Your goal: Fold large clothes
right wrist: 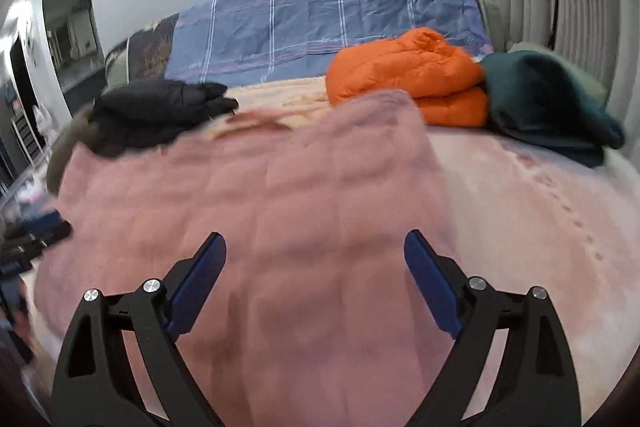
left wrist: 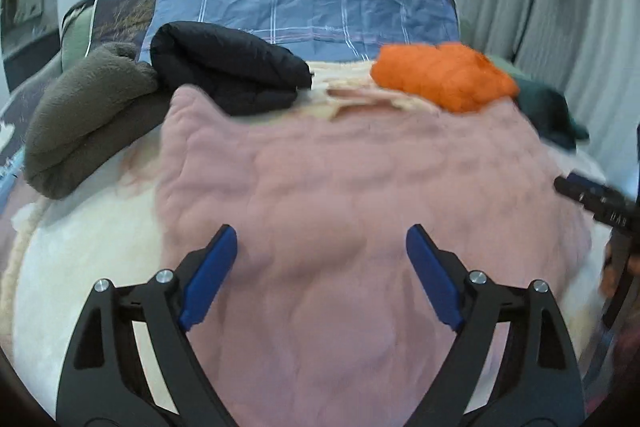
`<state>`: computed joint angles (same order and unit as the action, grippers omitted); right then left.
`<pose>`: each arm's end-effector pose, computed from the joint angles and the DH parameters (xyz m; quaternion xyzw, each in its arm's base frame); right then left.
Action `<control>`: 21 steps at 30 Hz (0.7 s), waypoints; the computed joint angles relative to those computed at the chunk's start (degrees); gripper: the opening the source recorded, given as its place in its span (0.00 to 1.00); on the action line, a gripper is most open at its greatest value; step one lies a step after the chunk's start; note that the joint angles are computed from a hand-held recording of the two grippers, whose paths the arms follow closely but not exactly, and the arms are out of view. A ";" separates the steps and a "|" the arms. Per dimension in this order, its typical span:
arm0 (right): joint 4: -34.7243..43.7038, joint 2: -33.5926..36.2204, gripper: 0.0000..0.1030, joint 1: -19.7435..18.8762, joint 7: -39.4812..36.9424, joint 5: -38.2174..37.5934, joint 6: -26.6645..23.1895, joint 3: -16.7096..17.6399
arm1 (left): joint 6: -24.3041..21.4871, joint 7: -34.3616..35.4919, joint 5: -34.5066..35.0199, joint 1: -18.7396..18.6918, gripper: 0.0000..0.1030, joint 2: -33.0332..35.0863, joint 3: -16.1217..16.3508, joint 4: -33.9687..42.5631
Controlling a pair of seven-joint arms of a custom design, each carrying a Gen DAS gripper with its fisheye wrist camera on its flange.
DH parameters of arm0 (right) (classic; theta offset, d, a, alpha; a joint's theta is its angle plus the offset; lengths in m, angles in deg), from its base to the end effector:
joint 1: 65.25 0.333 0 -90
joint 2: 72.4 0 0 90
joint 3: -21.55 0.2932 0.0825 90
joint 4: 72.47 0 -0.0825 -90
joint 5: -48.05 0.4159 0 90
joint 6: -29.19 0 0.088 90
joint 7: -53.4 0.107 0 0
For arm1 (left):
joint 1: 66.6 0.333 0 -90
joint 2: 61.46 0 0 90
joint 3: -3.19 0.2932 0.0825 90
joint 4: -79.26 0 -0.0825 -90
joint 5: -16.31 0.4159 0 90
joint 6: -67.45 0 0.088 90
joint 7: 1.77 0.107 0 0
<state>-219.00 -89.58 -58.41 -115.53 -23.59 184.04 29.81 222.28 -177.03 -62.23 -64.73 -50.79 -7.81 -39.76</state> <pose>0.4526 0.1537 0.3580 -0.4908 0.7680 -0.3286 0.2476 0.6134 -0.0630 0.3241 -0.4101 0.8029 -0.4072 0.1461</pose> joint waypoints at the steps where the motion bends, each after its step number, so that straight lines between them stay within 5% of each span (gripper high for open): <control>1: -0.36 1.46 0.88 1.51 -4.02 4.13 -0.19 -1.52 | 0.50 0.64 0.82 -0.03 0.85 0.14 0.15 -0.74; 3: -0.87 4.03 0.90 -0.42 -1.08 0.34 2.77 -0.80 | 2.35 4.30 0.22 0.05 0.87 1.71 -0.18 -1.21; 8: -1.14 0.68 0.88 1.33 -2.16 2.97 -1.28 -0.17 | 8.01 13.82 -7.99 -0.92 0.87 0.70 -1.75 -2.13; 11: -4.64 -5.60 0.73 1.62 1.84 1.15 -1.86 1.82 | 5.20 12.36 -7.81 -0.54 0.86 -2.48 -0.36 -4.79; 14: -7.14 -9.26 0.49 1.40 3.59 -0.85 2.05 2.41 | -2.65 8.98 -6.29 0.73 0.84 -6.98 2.15 -8.96; 16: -7.38 -7.59 0.46 2.13 -0.88 4.00 4.21 1.04 | -6.22 9.46 -5.76 1.04 0.80 -8.60 3.59 -11.04; 17: -6.79 -4.94 0.46 3.00 -4.95 8.81 3.85 -0.34 | -5.43 8.70 -4.35 0.67 0.76 -7.93 3.81 -10.96; 19: -6.54 -1.68 0.45 -0.39 -1.04 6.76 8.17 0.65 | -2.13 7.82 -2.83 -0.05 0.74 -4.28 3.68 -9.41; 21: -5.97 -2.17 0.45 0.39 -3.66 9.79 5.88 1.15 | -2.43 10.69 -5.95 0.56 0.74 -3.25 3.24 -9.16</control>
